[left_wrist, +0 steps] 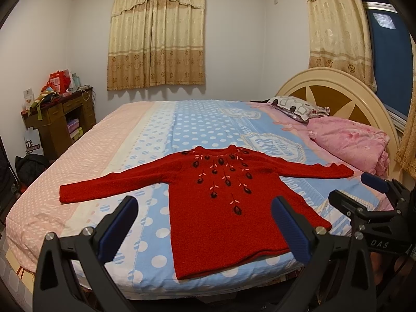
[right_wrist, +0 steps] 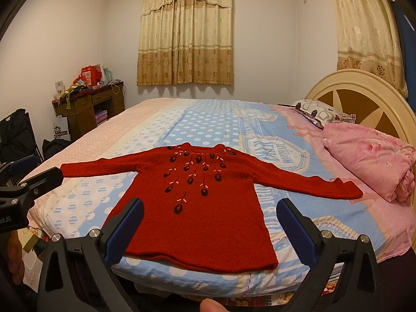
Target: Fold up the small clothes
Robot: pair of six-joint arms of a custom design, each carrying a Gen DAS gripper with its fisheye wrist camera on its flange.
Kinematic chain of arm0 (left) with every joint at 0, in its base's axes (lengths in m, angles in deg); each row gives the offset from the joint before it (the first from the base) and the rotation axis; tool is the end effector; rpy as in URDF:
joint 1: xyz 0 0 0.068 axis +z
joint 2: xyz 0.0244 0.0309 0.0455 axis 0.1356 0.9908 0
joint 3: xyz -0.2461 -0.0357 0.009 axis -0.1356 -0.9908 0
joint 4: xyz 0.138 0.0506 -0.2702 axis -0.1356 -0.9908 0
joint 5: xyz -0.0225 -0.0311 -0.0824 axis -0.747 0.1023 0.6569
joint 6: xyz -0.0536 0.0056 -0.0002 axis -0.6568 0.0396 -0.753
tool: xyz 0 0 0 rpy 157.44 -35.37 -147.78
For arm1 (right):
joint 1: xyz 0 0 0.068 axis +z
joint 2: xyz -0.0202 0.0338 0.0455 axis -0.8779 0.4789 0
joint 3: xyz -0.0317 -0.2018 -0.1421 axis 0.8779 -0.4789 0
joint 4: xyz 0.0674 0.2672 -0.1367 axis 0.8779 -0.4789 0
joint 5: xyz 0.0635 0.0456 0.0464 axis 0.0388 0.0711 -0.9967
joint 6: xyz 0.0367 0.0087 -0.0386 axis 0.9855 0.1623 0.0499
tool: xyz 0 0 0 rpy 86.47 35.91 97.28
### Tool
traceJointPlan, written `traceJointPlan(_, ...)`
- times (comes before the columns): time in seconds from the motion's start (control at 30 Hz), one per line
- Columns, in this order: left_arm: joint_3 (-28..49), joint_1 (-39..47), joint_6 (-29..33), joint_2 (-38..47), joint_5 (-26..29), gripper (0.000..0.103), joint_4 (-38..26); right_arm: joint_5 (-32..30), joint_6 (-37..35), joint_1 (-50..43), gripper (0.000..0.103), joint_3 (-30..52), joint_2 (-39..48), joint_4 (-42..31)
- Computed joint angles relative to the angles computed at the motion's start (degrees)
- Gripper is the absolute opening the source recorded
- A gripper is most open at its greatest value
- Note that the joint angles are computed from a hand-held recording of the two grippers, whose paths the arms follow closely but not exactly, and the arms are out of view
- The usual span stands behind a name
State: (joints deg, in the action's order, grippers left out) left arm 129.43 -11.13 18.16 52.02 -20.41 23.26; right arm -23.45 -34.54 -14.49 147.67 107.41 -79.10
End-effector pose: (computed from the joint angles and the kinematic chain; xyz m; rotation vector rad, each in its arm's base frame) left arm 0.2543 -0.0756 0.3207 -0.0848 2.0725 -0.0242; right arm 0.2318 0.2228 0.3485 -0.2862 2.0701 0.1218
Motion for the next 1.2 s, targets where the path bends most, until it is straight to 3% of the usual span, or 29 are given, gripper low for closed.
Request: traceJointPlan(1.2,-1.06,1.73,0.71,-0.29,1.33,0.103,0.45,-0.02,0.54,0.19,0.102,-0.76,0.7,0.13)
